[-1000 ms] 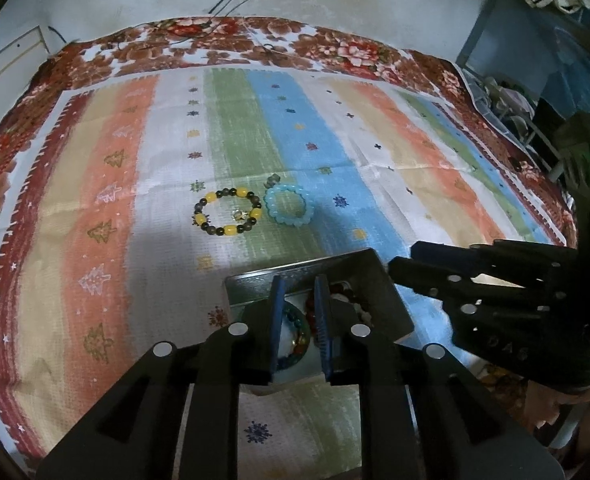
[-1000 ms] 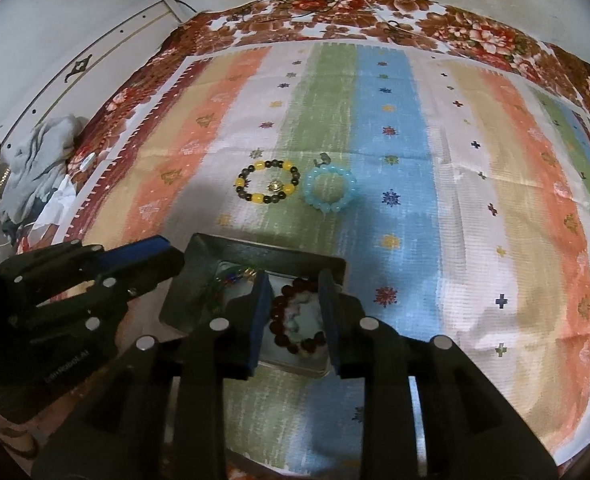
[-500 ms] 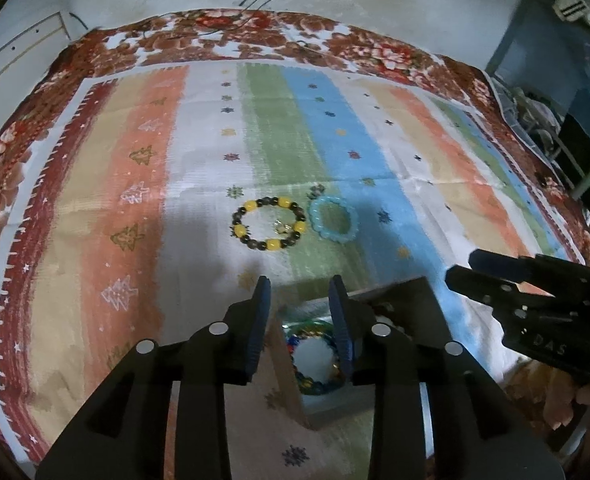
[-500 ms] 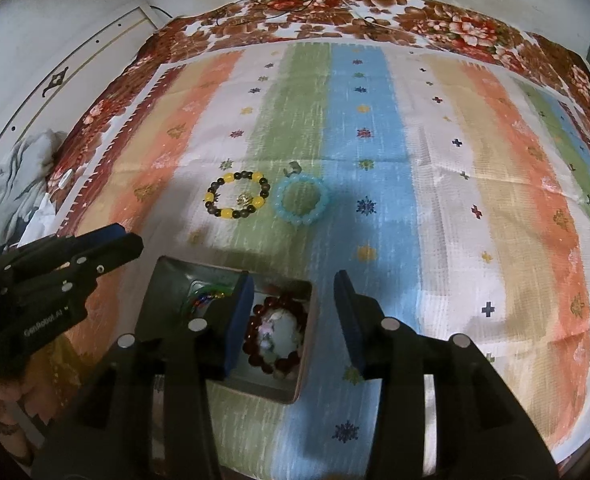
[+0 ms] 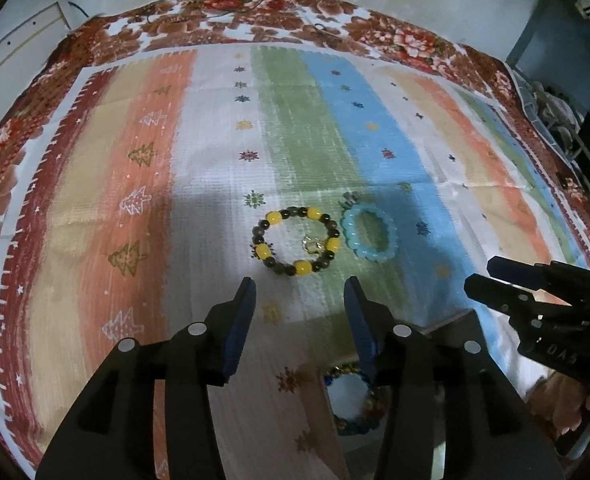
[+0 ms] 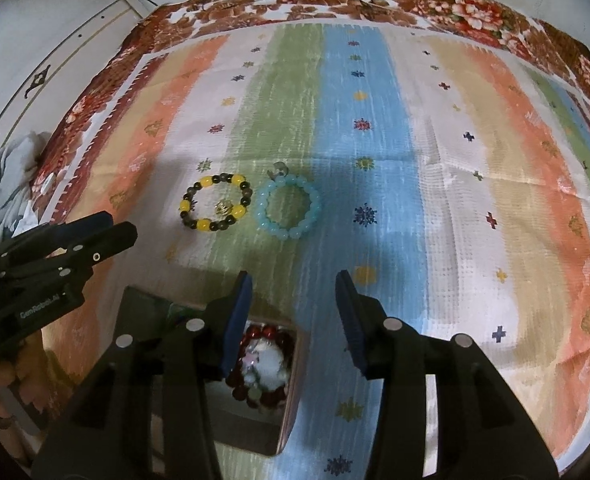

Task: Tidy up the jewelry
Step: 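Move left tool to the yellow-and-black bracelet while right tool approaches the light blue bracelet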

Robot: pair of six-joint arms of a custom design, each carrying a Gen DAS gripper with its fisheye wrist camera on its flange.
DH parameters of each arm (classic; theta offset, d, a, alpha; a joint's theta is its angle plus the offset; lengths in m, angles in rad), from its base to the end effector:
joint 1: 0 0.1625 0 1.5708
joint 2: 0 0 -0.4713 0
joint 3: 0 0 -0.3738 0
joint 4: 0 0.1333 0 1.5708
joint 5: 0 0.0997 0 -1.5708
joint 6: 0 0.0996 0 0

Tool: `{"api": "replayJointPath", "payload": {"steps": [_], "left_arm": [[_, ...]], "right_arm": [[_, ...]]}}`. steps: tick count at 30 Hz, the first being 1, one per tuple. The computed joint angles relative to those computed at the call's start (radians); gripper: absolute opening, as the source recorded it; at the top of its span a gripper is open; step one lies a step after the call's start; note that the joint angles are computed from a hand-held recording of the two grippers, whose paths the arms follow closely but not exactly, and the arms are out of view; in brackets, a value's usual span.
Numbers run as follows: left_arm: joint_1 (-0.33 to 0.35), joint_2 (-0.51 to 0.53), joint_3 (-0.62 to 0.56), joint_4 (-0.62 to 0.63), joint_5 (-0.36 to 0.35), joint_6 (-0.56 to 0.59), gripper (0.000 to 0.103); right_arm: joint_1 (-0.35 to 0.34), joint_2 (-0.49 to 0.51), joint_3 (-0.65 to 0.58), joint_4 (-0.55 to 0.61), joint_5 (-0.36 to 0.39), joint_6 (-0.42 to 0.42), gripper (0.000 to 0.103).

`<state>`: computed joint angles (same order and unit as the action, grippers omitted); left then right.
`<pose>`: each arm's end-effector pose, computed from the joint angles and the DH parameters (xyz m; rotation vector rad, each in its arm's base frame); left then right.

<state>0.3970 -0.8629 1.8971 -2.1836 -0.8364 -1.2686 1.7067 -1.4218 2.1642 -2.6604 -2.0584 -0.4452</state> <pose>-0.4375 -0.4004 0.0911 0.0841 2.4251 -0.6968 0.1494 -0.4530 0.3271 0.6333 -2.5120 0.3493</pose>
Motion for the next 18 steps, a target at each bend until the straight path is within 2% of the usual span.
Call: {"api": "replayJointPath", "payload": {"steps": [18], "left_arm": [[0.122, 0.049, -0.063, 0.054, -0.018, 0.065, 0.046]], "right_arm": [[-0.011, 0.146, -0.09, -0.022, -0.045, 0.007, 0.05]]}}
